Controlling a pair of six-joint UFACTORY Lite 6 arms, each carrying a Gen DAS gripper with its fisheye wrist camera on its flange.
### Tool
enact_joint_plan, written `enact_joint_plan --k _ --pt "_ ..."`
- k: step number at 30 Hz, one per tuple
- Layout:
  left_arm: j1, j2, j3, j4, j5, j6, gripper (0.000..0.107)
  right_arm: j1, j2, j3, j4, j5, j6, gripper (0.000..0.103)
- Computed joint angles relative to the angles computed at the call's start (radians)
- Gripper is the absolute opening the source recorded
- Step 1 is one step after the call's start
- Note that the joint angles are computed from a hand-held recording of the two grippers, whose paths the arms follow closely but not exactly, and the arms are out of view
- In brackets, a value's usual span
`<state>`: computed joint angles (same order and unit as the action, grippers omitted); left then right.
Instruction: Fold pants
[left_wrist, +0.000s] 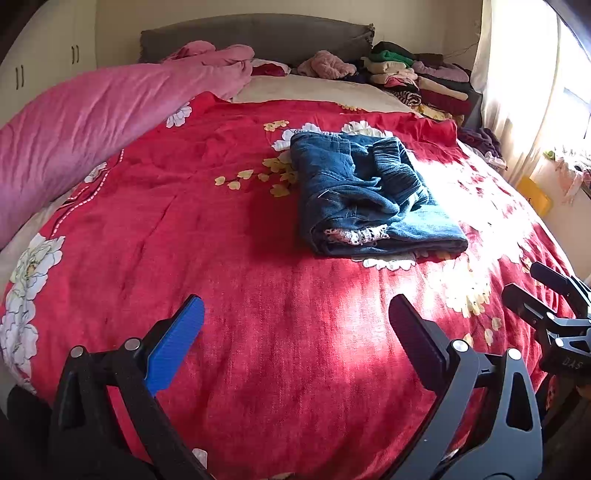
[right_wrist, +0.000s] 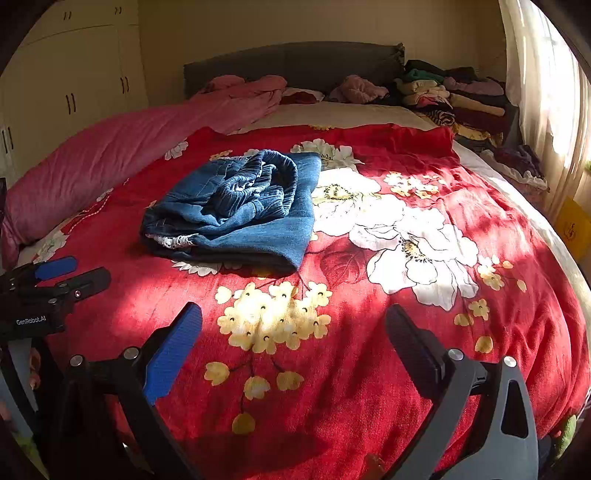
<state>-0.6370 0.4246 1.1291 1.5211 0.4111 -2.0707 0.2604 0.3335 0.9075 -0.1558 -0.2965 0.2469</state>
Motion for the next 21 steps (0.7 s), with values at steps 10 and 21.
enact_joint_plan --k 10,21 --pt "0.001 0.006 0.009 -0.026 0.001 0.024 0.094 -0.001 -0.001 -0.001 0.0 -0.001 -0.001 0.099" --pt "-0.003 0.009 0.015 -0.036 0.007 0.034 0.094 -0.001 -0.001 0.0 0.004 0.001 -0.005 0.099"
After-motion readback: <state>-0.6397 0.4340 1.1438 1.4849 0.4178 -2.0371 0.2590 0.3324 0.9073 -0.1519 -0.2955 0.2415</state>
